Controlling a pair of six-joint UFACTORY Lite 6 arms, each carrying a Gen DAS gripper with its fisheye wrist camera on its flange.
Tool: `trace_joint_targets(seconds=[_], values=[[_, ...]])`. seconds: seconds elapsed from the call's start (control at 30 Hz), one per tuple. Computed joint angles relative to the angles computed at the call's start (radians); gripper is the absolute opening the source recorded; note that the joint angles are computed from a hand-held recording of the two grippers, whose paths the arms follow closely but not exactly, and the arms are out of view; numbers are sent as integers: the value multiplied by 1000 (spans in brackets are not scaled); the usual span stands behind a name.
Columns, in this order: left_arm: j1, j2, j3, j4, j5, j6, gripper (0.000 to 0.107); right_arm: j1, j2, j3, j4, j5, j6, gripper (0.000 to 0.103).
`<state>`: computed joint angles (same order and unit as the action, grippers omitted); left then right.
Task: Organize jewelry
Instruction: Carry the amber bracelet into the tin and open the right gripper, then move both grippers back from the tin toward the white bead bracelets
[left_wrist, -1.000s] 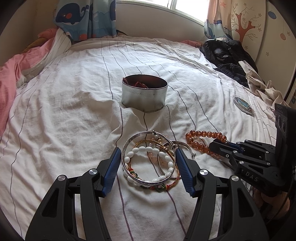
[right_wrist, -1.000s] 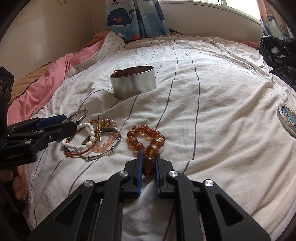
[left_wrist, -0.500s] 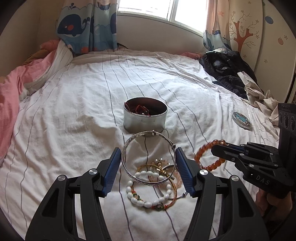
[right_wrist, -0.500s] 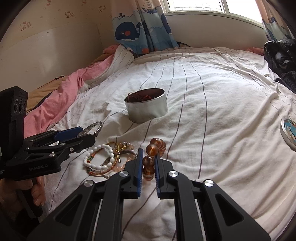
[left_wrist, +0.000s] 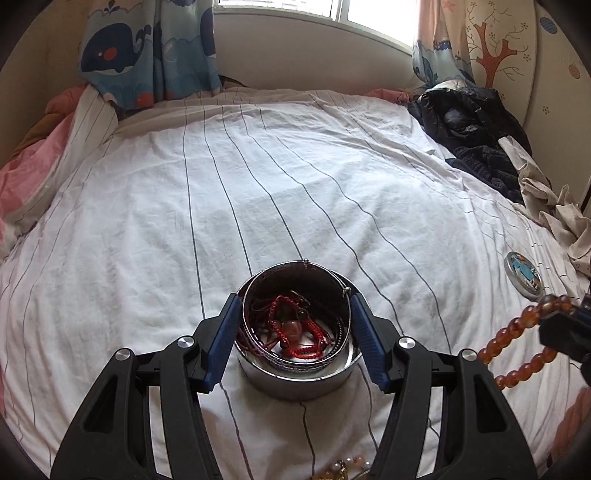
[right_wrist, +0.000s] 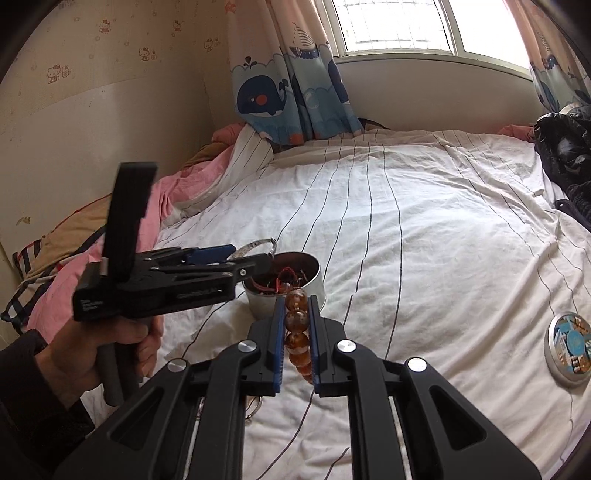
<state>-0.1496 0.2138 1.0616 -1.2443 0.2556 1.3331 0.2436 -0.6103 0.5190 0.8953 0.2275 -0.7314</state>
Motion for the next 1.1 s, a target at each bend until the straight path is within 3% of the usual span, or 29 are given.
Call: trace_joint_targets(seconds=[0.2, 0.4, 0.67, 0.87, 0.97, 1.03, 1.07, 1.1], values=[[80, 30, 13, -57, 114, 59, 58, -26, 159, 118, 259, 1, -291, 12], [141, 20, 19, -44, 186, 87, 58, 27, 307, 247, 424, -27, -440, 12], [348, -126, -45, -23, 311, 78, 58, 55, 478, 423, 507, 16, -468, 12], [541, -210, -171, -28, 422, 137, 61, 31, 628, 526, 705, 147, -567, 12], [572, -232, -218, -15, 442, 147, 61, 31, 722, 549, 685, 118, -530, 13], [580, -271, -257, -17, 453, 162, 61, 41, 786, 569, 535, 53, -388, 28], [583, -297, -282, -19, 455, 173, 62, 48, 782, 547, 511, 9, -370, 41], [583, -324, -311, -20, 455, 182, 62, 44, 766, 519, 517, -8, -383, 42]])
